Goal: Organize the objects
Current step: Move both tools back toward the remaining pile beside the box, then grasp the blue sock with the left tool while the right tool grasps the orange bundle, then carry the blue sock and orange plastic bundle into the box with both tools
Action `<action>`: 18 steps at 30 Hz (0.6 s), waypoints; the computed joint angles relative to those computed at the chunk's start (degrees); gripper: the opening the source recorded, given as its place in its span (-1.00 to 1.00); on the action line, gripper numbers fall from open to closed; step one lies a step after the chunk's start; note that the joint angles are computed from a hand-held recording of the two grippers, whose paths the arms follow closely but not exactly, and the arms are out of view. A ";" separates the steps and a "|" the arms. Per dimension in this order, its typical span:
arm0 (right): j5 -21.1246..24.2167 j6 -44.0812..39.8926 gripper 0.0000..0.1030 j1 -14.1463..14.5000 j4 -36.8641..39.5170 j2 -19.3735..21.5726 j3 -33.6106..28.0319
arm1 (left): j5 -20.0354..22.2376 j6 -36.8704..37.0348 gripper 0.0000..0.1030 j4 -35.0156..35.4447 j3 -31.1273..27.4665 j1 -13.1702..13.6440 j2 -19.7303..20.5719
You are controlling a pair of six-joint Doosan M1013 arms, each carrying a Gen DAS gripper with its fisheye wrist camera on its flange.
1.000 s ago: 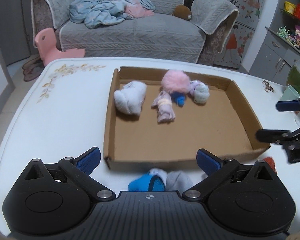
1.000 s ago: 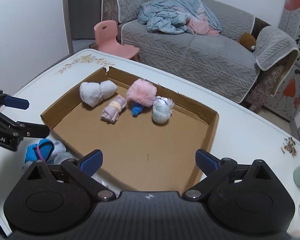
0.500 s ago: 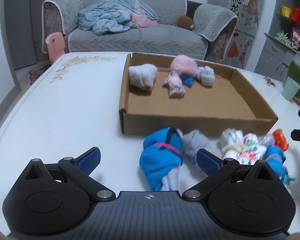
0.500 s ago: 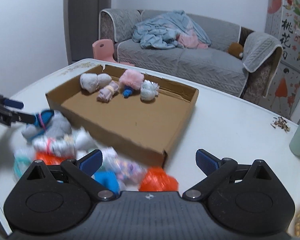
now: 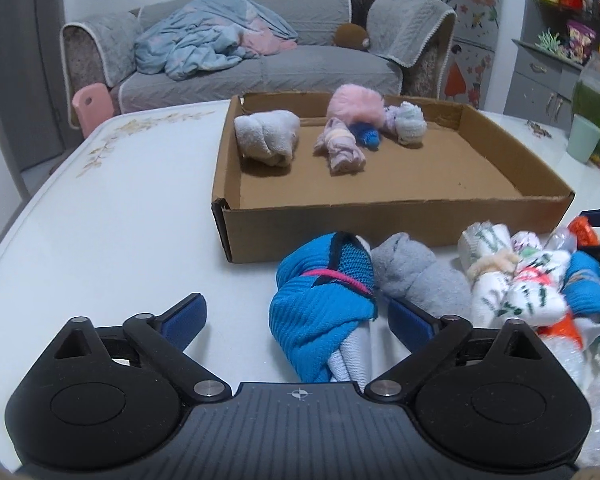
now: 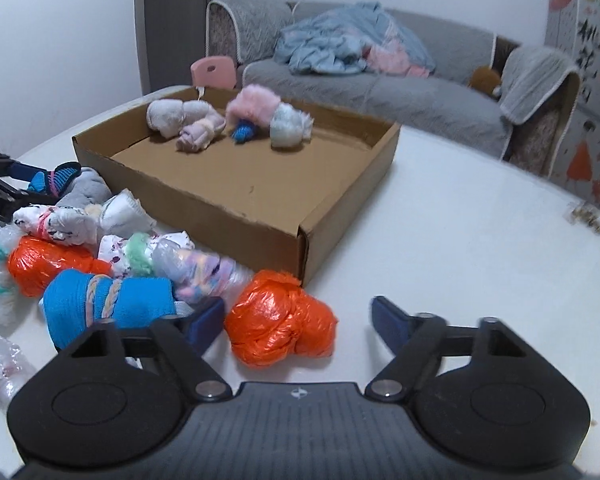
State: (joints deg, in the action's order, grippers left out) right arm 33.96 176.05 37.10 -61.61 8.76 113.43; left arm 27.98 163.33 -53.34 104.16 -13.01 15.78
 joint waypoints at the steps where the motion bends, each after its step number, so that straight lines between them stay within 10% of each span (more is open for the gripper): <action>1: -0.77 -0.64 0.23 -0.24 1.03 -0.03 -0.03 | 0.23 0.66 0.87 -0.59 -0.02 0.16 0.14; 11: -1.46 -0.05 -0.11 0.05 1.06 -0.67 0.75 | 4.02 8.92 0.12 -6.93 0.20 1.74 0.59; 18: -0.06 3.70 -0.12 1.14 -0.60 -1.64 1.70 | 4.31 8.24 0.09 -6.90 0.64 2.28 -0.16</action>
